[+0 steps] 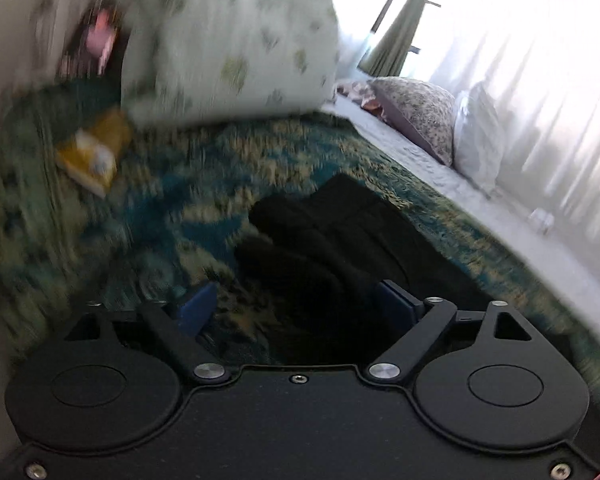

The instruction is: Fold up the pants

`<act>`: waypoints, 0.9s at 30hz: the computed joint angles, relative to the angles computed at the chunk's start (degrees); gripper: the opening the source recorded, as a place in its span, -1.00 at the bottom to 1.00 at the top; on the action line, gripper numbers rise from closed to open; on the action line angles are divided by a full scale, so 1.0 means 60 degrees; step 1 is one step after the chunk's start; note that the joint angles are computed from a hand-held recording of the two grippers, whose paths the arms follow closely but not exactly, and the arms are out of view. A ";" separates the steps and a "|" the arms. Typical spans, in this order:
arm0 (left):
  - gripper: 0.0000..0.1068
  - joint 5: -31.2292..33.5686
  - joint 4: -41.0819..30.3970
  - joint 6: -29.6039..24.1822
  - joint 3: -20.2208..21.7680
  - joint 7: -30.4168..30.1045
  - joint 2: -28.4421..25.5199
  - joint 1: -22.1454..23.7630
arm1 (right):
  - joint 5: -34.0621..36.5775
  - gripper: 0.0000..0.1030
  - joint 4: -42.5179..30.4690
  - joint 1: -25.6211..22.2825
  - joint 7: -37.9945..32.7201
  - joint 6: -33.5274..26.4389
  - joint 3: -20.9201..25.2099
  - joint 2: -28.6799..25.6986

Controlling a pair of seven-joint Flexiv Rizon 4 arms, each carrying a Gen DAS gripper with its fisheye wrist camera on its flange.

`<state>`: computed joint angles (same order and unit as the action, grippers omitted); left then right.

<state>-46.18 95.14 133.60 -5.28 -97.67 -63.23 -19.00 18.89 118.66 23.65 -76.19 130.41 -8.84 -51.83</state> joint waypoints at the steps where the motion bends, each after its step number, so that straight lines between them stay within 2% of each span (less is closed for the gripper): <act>1: 0.71 0.0488 0.0007 0.0150 -0.0202 -0.0467 -0.0054 0.0302 | 0.0127 1.00 -0.0027 0.0168 -0.0073 -0.0069 -0.0135 -0.0036; 3: 0.72 0.1280 -0.0077 0.0159 -0.0420 -0.1037 -0.0136 0.0745 | 0.0354 1.00 -0.0080 0.0439 -0.0182 -0.0174 -0.0344 -0.0107; 5: 0.71 0.1579 -0.0332 0.0029 -0.0507 -0.1419 -0.0263 0.0925 | 0.0505 1.00 -0.0096 0.0612 -0.0269 -0.0209 -0.0472 -0.0153; 6: 0.59 0.1563 -0.0487 -0.0034 -0.0479 -0.1532 -0.0336 0.0933 | 0.0546 1.00 -0.0087 0.0659 -0.0307 -0.0204 -0.0503 -0.0169; 8: 0.19 0.0760 -0.0886 -0.0289 -0.0194 -0.1358 -0.0463 0.0588 | 0.0597 1.00 -0.0087 0.0720 -0.0369 -0.0231 -0.0548 -0.0174; 9: -0.29 0.0336 -0.1089 -0.0477 -0.0080 -0.1200 -0.0510 0.0441 | 0.0567 1.00 -0.0070 0.0682 -0.0374 -0.0216 -0.0509 -0.0154; 10: -0.59 0.0311 -0.1174 -0.0617 -0.0140 -0.1261 -0.0516 0.0524 | 0.0504 1.00 -0.0039 0.0602 -0.0364 -0.0190 -0.0436 -0.0114; 12: -0.75 0.0309 -0.1301 -0.0634 -0.0095 -0.1331 -0.0499 0.0517 | 0.0246 1.00 0.0042 0.0292 -0.0289 -0.0110 -0.0183 0.0007; 15: -0.80 0.0262 -0.1570 -0.0098 0.0517 -0.0368 -0.0475 -0.0098 | -0.0533 1.00 0.0304 -0.0676 0.0062 0.0271 0.0559 0.0265; 20: -0.81 0.1472 -0.2284 0.0302 0.0630 0.1497 -0.0349 -0.0793 | -0.1477 1.00 0.0715 -0.2099 0.0923 0.1169 0.1311 0.0517; 24: -0.81 0.2506 -0.3442 -0.0318 0.0418 0.2985 -0.0589 -0.1448 | -0.2093 1.00 0.1182 -0.3151 0.1746 0.2133 0.1617 0.0641; 27: -0.81 0.3191 -0.4686 -0.1428 0.0100 0.3982 -0.1093 -0.1982 | -0.2165 1.00 0.1597 -0.3643 0.2202 0.2967 0.1579 0.0621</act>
